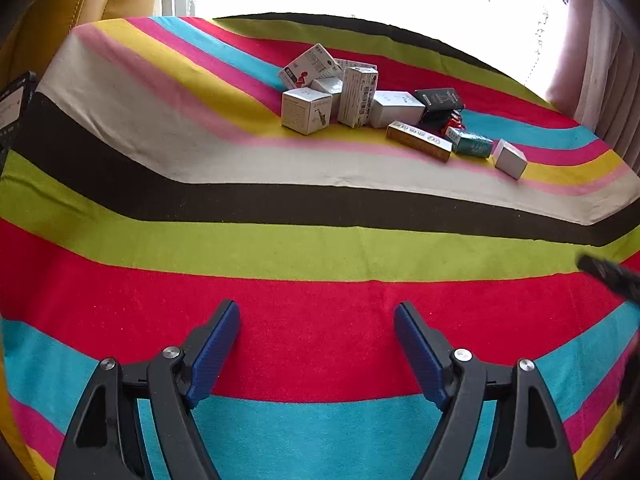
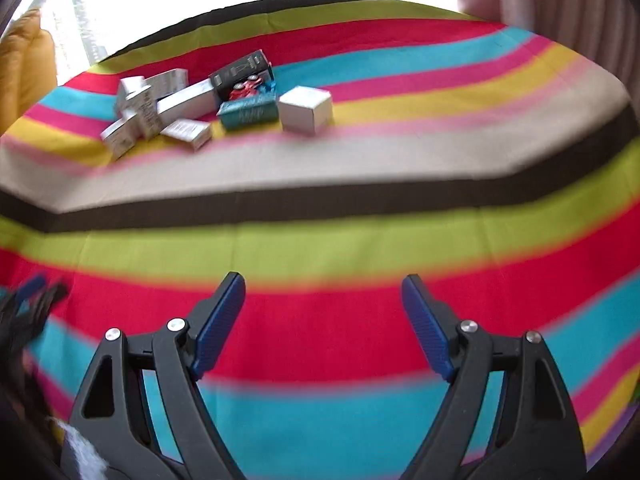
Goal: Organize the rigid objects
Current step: 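Grasp the white square box with the right tool while the left tool grasps the white DING ZHI DENTAL box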
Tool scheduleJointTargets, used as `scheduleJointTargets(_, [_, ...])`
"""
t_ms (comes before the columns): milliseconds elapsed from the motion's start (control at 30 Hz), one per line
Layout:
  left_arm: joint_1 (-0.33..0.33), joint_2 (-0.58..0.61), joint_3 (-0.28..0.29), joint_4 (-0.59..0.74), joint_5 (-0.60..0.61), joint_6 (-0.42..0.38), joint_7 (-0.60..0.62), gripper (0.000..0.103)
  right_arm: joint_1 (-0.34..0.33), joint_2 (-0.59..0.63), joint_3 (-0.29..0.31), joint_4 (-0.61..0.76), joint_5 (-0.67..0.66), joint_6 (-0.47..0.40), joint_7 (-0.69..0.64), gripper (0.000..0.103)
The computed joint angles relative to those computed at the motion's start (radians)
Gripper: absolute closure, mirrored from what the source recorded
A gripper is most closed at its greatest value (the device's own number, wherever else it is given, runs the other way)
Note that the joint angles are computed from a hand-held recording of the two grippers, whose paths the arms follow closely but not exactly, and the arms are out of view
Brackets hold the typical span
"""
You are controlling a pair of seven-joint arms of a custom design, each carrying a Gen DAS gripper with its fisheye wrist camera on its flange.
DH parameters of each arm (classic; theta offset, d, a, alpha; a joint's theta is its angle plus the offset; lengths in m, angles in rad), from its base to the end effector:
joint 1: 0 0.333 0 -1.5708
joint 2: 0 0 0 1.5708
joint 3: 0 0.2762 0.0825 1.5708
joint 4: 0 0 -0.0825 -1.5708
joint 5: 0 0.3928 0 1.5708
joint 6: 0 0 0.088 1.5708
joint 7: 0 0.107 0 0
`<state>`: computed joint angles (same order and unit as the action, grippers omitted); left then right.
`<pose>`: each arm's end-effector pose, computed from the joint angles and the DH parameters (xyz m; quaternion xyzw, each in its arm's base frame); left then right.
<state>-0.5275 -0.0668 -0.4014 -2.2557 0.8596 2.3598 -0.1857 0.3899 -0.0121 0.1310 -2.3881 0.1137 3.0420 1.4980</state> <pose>0.3306 -0.4265 0.3643 -0.7419 0.5800 -0.2346 0.2413 0.4777 0.2641 0.3540 -0.8091 0.4882 -0.1542 0.2885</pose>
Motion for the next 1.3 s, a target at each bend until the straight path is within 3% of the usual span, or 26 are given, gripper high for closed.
scheduleJointTargets(67, [0.000,-0.005,0.000,-0.008,0.006,0.013,-0.003,0.020,0.010,0.120,-0.010,0.141,-0.082,-0.035,0.054,0.020])
scheduleJointTargets(167, [0.005,-0.015,0.003,-0.027,0.013,0.049,-0.007,0.016,0.087,0.276,-0.094,0.344,-0.230,-0.117,0.166,0.020])
scheduleJointTargets(200, [0.008,-0.014,0.004,-0.025,0.015,0.056,-0.006,0.015,0.088,0.318,-0.095,0.394,-0.227,-0.112,0.159,0.013])
scheduleJointTargets(333, [0.010,0.014,0.003,0.003,0.006,0.049,0.027,0.011,0.074,0.453,-0.069,0.593,-0.171,-0.187,0.068,0.005])
scheduleJointTargets(467, [-0.001,0.042,0.007,0.036,-0.017,0.018,0.078,0.006,0.082,0.583,-0.066,0.796,-0.132,-0.276,0.001,0.001])
scheduleJointTargets(567, [-0.006,0.045,0.011,0.037,-0.021,0.020,0.086,0.004,0.082,0.628,-0.058,0.864,-0.105,-0.294,-0.050,0.001])
scheduleJointTargets(600, [-0.007,0.045,0.012,0.036,-0.021,0.021,0.087,0.004,0.066,0.620,-0.038,0.849,-0.083,-0.276,-0.090,0.008])
scheduleJointTargets(633, [-0.008,0.045,0.013,0.036,-0.022,0.021,0.089,0.004,0.059,0.603,-0.028,0.818,-0.066,-0.244,-0.120,0.040])
scheduleJointTargets(667, [-0.009,0.046,0.014,0.037,-0.023,0.021,0.091,0.003,0.057,0.573,-0.026,0.773,-0.054,-0.212,-0.137,0.044])
scheduleJointTargets(733, [-0.010,0.048,0.014,0.039,-0.025,0.020,0.098,0.002,0.027,0.512,0.007,0.683,-0.003,-0.199,-0.196,0.044])
scheduleJointTargets(867, [-0.011,0.048,0.016,0.039,-0.025,0.023,0.097,0.002,-0.063,0.311,0.104,0.378,0.155,-0.093,-0.394,0.044])
scheduleJointTargets(967, [-0.014,0.058,0.015,0.052,-0.036,0.007,0.117,0.001,-0.136,0.191,0.189,0.218,0.366,-0.055,-0.590,0.044])
scheduleJointTargets(1100, [-0.020,0.070,0.016,0.068,-0.049,-0.016,0.138,0.000,-0.128,0.104,0.187,0.119,0.512,-0.034,-0.711,0.044])
scheduleJointTargets(1200, [-0.022,0.096,0.020,0.105,-0.079,-0.039,0.149,0.000,-0.092,0.105,0.138,0.126,0.490,-0.041,-0.693,0.044])
scheduleJointTargets(1300, [-0.024,0.151,0.032,0.166,-0.083,-0.004,0.147,0.000,-0.032,0.142,0.086,0.161,0.408,-0.031,-0.613,0.044])
